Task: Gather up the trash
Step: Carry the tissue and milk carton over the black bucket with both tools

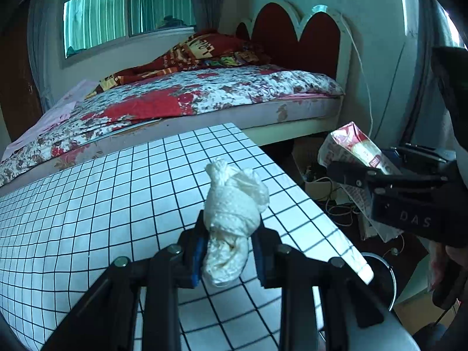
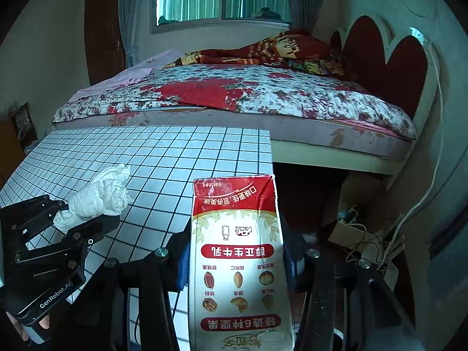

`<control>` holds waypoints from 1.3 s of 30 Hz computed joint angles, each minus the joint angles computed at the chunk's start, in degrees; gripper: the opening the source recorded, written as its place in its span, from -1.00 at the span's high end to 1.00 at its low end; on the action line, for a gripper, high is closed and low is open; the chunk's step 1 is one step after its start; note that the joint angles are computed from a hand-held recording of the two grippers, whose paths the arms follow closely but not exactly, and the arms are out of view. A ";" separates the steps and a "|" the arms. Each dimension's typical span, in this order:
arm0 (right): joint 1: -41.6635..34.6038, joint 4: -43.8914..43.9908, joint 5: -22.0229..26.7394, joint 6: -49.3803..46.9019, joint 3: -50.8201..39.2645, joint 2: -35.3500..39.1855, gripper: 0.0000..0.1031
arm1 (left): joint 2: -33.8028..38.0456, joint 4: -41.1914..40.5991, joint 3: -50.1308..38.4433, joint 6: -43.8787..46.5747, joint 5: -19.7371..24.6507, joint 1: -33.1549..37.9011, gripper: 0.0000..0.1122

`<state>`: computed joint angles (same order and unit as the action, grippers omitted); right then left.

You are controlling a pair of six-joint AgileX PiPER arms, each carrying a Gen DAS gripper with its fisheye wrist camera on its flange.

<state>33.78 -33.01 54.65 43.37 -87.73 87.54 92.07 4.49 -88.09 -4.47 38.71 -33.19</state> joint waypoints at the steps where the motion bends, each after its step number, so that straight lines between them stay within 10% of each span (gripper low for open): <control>1: 0.33 -0.73 0.37 1.11 1.68 -1.63 0.02 | -0.57 0.59 0.49 -0.72 0.11 -0.91 0.49; 23: -1.72 -1.59 4.93 11.56 33.46 -31.91 0.01 | 0.35 10.49 5.32 -14.89 -2.53 -23.52 0.49; 39: -33.90 23.90 -2.70 -16.64 52.09 -45.63 0.01 | 9.30 4.04 5.13 -15.48 -5.11 -31.42 0.49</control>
